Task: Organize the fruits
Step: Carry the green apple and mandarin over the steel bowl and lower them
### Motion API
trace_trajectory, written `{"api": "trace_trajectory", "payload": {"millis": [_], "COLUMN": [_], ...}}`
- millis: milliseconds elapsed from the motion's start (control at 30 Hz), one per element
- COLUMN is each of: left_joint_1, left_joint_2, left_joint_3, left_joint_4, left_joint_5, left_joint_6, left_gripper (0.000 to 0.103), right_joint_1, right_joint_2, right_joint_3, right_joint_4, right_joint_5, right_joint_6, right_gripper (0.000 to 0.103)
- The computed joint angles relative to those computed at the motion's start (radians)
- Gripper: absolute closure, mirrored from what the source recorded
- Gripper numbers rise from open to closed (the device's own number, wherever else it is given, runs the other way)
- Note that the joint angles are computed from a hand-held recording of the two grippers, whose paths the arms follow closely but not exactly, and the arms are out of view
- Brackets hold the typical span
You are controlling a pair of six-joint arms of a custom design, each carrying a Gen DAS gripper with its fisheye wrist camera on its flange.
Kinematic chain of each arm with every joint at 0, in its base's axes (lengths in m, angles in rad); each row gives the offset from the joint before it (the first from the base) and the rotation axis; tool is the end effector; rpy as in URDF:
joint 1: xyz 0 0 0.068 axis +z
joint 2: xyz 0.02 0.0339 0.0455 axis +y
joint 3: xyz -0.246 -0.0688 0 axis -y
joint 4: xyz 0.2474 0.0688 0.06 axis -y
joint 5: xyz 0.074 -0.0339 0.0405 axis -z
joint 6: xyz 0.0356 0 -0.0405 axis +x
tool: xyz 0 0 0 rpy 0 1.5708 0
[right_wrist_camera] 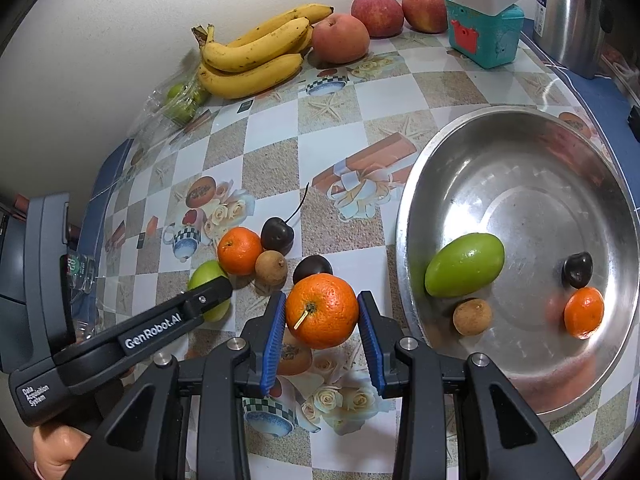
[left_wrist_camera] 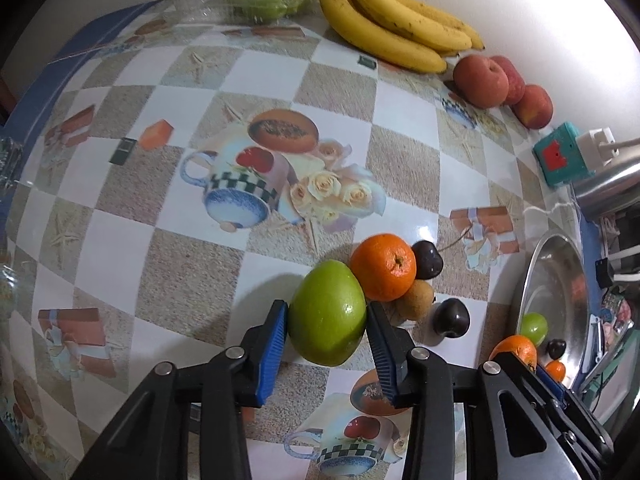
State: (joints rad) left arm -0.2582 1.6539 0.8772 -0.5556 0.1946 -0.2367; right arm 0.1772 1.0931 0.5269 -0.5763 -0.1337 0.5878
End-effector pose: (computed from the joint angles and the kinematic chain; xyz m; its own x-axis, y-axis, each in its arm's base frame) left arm 0.2735 -0.0793 0.1222 -0.9824 0.0215 -0.1856 0.0662 0.9690 -0.2381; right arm 0.1894 0.0387 0.1505 -0.8722 0.4021 -0.2784 0.3058 0.8926 0.3312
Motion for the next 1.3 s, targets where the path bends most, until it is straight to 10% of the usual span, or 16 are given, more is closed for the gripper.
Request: {"api": "trace_trajectory", "payload": {"millis": [700, 1300], "left_joint_1": [-0.012, -0.332], "left_joint_2": [-0.17, -0.057], "left_joint_3": [0.004, 0.148], "left_joint_4": [-0.017, -0.033], "left_joint_5": [-0.016, -0.017], "left_joint_6": [-0.073, -0.145], "left_gripper": [0.06, 0.06], "right_joint_1": [-0.165, -0.592], "right_joint_2": [-0.092, -0.057], "right_joint_3": [0.048, 0.024], "right_joint_4": [-0.076, -0.102], "right_joint_5": [-0.001, -0.05], "right_joint_6": [-0.025, -0.24], "right_gripper": [0.066, 0.065]}}
